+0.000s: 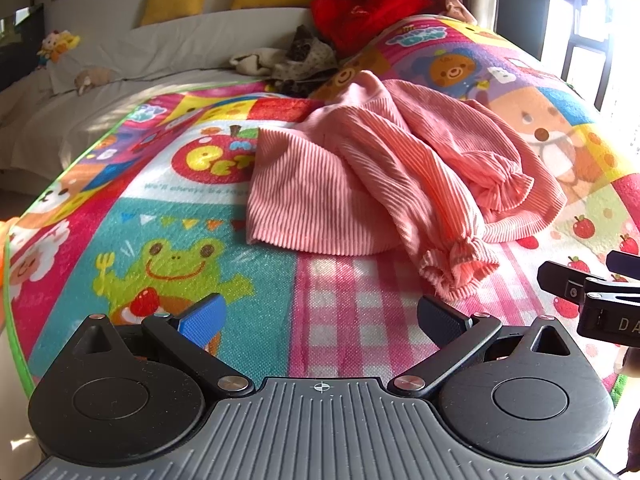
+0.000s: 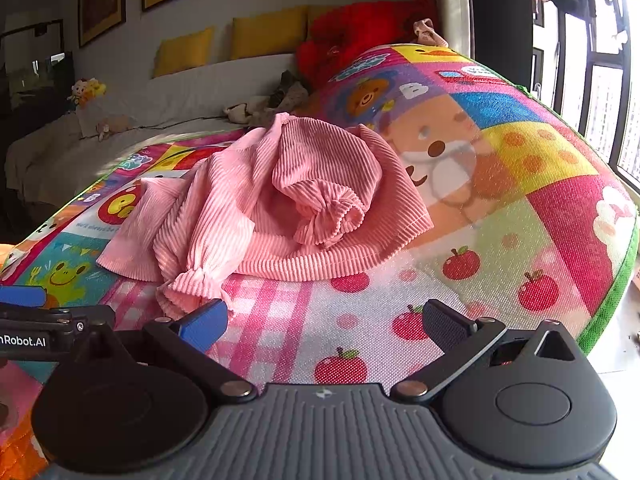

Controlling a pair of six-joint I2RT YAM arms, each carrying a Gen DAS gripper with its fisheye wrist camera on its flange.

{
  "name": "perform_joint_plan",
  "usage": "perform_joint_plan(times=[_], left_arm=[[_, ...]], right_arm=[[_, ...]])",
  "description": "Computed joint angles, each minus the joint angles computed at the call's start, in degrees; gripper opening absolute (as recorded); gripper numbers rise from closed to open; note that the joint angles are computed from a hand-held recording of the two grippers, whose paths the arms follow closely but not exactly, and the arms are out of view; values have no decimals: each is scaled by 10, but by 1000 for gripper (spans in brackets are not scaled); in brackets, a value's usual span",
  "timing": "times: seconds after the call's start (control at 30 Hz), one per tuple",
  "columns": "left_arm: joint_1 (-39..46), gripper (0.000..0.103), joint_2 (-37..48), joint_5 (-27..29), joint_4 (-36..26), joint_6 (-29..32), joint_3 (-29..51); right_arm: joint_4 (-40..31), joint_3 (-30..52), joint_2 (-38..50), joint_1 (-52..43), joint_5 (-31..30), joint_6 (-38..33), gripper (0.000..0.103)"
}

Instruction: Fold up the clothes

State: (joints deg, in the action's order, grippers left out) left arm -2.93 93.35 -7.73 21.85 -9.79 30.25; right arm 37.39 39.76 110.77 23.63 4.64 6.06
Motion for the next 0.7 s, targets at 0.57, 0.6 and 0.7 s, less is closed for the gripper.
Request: perform_joint_plan(times=[0.57,0.6,0.7], left_arm=[[3,103,4,6,-3,-2,2],[3,103,3,6,-2,-2,1],[3,103,4,7,-3,-2,1]], right_arm=[[-9,8,8,-5,-9,3,103],[-10,8,9,-6,-10,3,103],[-10,8,9,-7,-10,4,103]])
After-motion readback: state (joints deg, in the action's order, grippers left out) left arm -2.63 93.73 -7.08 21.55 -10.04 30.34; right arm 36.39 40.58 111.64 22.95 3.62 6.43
